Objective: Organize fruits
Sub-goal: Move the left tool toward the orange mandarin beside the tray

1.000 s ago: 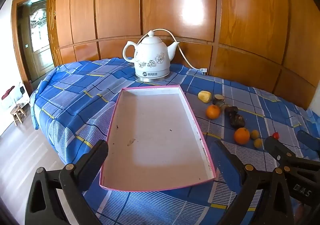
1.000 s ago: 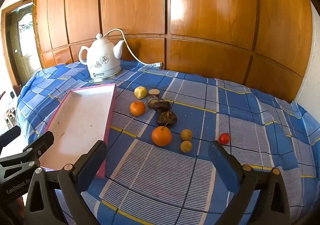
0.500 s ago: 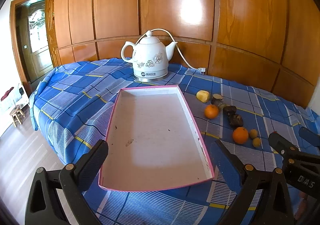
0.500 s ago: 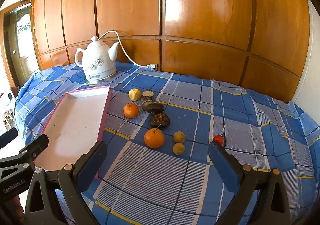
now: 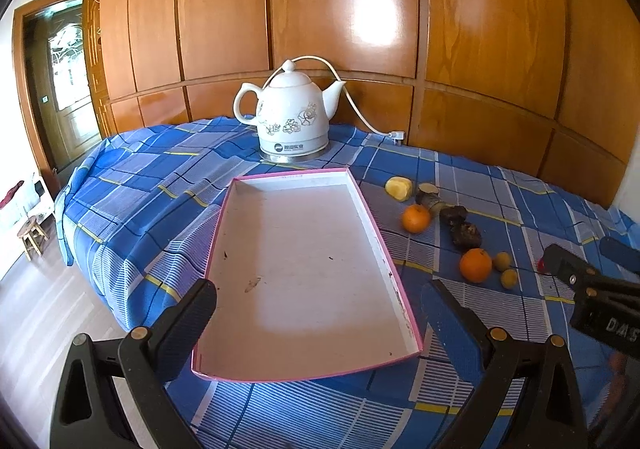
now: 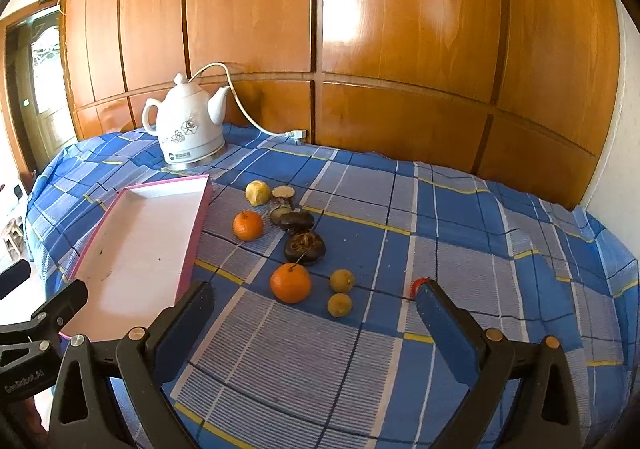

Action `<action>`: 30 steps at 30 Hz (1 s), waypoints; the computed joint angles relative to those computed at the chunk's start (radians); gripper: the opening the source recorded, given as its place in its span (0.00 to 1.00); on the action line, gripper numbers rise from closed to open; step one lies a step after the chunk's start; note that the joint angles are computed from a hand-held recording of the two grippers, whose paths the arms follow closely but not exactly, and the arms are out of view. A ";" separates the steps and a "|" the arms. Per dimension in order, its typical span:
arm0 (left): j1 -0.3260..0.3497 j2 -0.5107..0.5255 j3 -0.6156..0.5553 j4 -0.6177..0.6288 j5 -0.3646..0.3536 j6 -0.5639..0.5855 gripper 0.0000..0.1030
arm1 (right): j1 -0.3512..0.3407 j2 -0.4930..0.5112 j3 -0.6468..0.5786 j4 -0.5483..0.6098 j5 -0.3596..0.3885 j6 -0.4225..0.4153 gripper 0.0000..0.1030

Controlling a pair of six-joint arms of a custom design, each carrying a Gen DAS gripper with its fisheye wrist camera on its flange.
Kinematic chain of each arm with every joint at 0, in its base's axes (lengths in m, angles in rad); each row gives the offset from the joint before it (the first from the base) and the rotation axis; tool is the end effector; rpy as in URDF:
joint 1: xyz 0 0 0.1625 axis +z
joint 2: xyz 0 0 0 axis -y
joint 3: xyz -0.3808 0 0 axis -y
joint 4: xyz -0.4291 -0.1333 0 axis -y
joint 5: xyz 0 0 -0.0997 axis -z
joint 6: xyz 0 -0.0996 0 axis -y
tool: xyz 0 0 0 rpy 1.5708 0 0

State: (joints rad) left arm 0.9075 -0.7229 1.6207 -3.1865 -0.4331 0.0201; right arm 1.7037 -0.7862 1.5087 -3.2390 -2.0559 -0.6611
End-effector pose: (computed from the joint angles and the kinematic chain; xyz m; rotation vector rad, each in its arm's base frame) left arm -0.2274 -0.6543 0.1130 0.2192 2.0550 -1.1215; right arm 0.1816 -0.7029 0.1775 0.6126 -2.2040 0.9741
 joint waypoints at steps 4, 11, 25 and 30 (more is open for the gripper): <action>-0.001 0.003 -0.004 0.005 -0.003 0.007 1.00 | 0.000 -0.003 -0.021 0.026 -0.011 -0.022 1.00; -0.001 0.010 -0.017 0.018 -0.018 0.025 1.00 | -0.018 -0.019 -0.062 0.105 0.019 -0.014 1.00; 0.015 0.005 -0.061 0.225 -0.110 -0.048 1.00 | -0.095 0.007 -0.251 0.347 0.048 -0.092 0.95; 0.028 0.017 -0.109 0.316 -0.190 -0.056 0.98 | -0.137 0.033 -0.340 0.463 0.025 0.034 0.80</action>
State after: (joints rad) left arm 0.9352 -0.7059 1.5116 -2.8708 -0.6232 -0.0354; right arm 1.5664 -0.7528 1.1684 -2.7765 -2.0306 -0.6268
